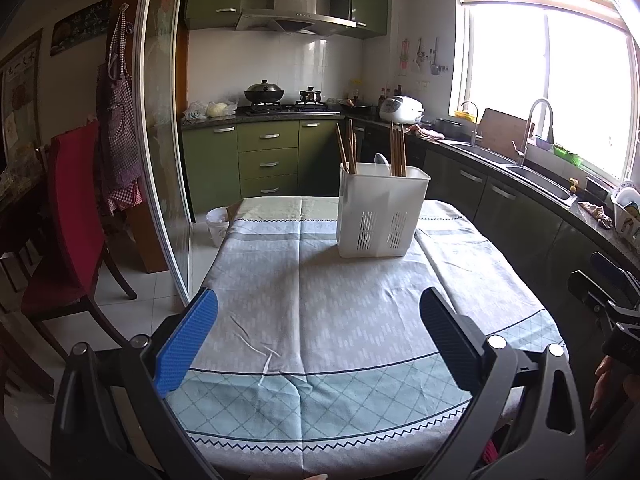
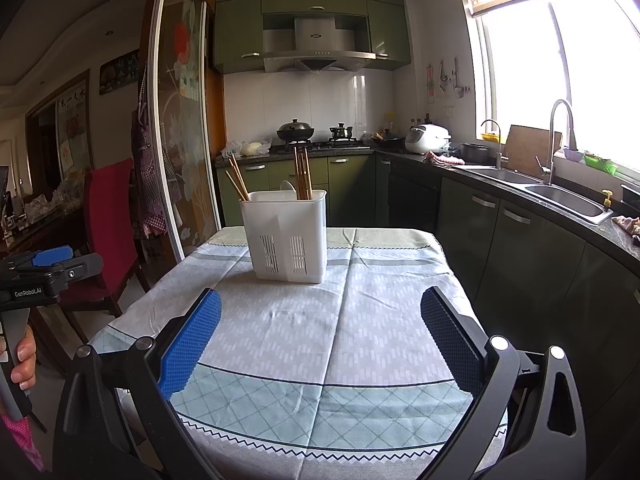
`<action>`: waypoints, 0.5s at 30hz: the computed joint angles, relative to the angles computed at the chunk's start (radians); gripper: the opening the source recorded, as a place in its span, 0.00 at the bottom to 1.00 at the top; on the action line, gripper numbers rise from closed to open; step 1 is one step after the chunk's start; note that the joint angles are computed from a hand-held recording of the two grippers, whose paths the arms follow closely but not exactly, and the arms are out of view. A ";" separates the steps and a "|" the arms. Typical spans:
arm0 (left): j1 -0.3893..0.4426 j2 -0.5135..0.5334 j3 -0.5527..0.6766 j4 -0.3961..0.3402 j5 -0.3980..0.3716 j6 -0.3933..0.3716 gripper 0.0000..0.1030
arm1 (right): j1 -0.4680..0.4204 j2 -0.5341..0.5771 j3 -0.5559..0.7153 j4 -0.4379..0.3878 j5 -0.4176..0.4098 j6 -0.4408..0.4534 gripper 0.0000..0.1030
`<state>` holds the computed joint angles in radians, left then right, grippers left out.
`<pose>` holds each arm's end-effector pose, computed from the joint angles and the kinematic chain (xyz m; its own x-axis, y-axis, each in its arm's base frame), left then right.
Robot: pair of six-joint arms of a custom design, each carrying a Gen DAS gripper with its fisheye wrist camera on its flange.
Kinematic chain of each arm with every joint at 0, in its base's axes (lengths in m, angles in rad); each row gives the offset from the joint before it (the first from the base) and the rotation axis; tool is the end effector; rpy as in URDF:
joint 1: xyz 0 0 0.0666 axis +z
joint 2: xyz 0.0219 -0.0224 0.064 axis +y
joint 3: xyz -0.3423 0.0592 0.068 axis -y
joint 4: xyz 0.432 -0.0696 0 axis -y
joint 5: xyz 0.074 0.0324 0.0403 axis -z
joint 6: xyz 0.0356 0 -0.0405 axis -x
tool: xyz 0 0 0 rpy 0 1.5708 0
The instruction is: Organize utensils
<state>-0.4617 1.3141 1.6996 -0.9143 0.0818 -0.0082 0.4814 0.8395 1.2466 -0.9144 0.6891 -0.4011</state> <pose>0.4421 -0.2237 0.5860 -0.4475 0.2318 -0.8637 0.5108 0.8590 -0.0341 0.3025 0.1320 0.5524 -0.3436 0.1605 -0.9253 0.2926 0.9545 0.0569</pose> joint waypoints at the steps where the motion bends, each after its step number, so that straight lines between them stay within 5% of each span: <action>1: -0.001 0.001 0.002 -0.001 -0.003 -0.002 0.93 | 0.000 -0.001 -0.001 0.000 -0.001 0.000 0.96; 15: -0.006 0.010 0.012 -0.010 -0.022 0.003 0.93 | -0.008 -0.004 -0.006 0.005 -0.008 0.005 0.96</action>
<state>-0.4677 1.3243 1.7112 -0.9242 0.0599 -0.0051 0.4730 0.8357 1.2403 -0.9097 0.6810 -0.3965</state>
